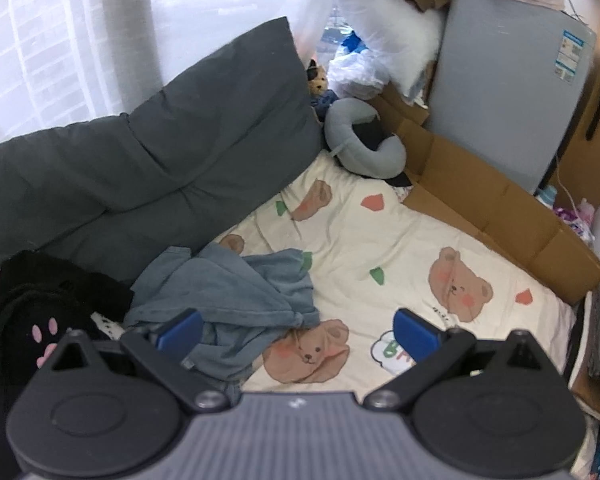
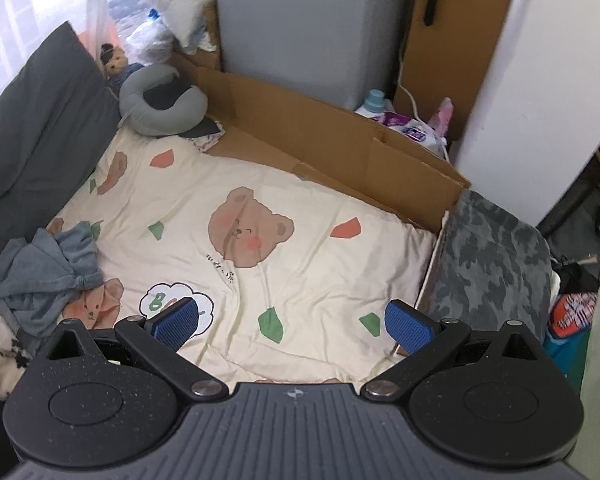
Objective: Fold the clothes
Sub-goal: 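Move the left gripper toward the crumpled blue jeans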
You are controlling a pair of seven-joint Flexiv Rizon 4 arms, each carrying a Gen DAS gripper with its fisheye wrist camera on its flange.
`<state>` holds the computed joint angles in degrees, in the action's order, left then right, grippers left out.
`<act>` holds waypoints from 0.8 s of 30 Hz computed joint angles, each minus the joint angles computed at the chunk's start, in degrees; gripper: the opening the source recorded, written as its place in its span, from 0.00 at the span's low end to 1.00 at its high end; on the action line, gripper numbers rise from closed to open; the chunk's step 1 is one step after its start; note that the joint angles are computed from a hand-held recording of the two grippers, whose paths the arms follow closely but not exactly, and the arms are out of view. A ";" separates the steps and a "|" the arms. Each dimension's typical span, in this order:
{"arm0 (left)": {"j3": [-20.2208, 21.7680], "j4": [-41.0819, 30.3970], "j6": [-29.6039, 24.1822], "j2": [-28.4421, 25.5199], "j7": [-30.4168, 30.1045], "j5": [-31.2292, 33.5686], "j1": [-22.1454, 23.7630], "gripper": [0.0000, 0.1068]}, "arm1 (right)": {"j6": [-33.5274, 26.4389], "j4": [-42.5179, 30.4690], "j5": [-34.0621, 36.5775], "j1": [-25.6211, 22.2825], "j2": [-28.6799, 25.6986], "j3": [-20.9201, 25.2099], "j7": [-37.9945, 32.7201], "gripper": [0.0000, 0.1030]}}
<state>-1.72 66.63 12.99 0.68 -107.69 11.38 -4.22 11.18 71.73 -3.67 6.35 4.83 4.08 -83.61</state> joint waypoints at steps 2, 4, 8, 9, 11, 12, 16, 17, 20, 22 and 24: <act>0.27 0.39 0.75 -0.19 -0.30 0.05 0.26 0.96 | 0.73 -0.28 1.19 0.17 -0.51 -0.16 -0.88 0.99; 0.55 0.91 1.75 -0.33 -0.61 0.03 0.51 0.96 | 1.47 -0.52 2.45 0.27 -1.01 -0.29 -1.69 0.99; 1.06 2.39 4.85 -0.35 -0.68 -0.19 1.02 0.96 | 1.85 -1.04 4.32 0.48 -2.21 -0.34 -3.44 0.99; 0.96 2.49 5.72 -0.34 -0.74 1.19 1.00 0.96 | 1.68 -1.30 4.74 0.54 -2.59 -0.34 -3.92 0.99; 0.96 2.82 7.26 -0.29 -1.22 2.67 1.07 0.96 | 2.16 -1.26 4.72 0.59 -3.25 -0.22 -4.74 0.99; 1.07 3.12 8.03 -0.24 -1.62 2.80 1.18 0.96 | 2.42 -1.23 4.54 0.63 -3.60 -0.14 -5.01 0.99; 1.50 4.32 10.42 -0.28 -2.76 2.50 1.82 0.96 | 3.42 -2.01 5.70 0.66 -5.08 -0.14 -6.08 0.99; 1.49 4.39 10.64 -0.39 -2.62 2.92 1.91 0.96 | 3.62 -2.27 6.03 0.66 -5.48 -0.14 -6.58 0.99; 1.77 4.84 11.03 -0.71 -2.13 3.33 2.30 0.96 | 4.21 -2.93 6.85 0.66 -6.68 -0.02 -8.98 0.99; 2.19 5.49 11.53 -0.88 -1.97 2.55 2.72 0.96 | 5.34 -2.64 6.99 0.66 -7.24 0.21 -11.27 0.99; 2.47 6.10 11.80 -1.06 -2.32 2.29 3.07 0.96 | 6.27 -2.47 7.49 0.63 -7.94 0.32 -12.70 0.99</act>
<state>0.75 72.73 24.79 -0.37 -110.01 13.68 -1.15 17.45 69.26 3.82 6.98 -3.11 4.40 -96.31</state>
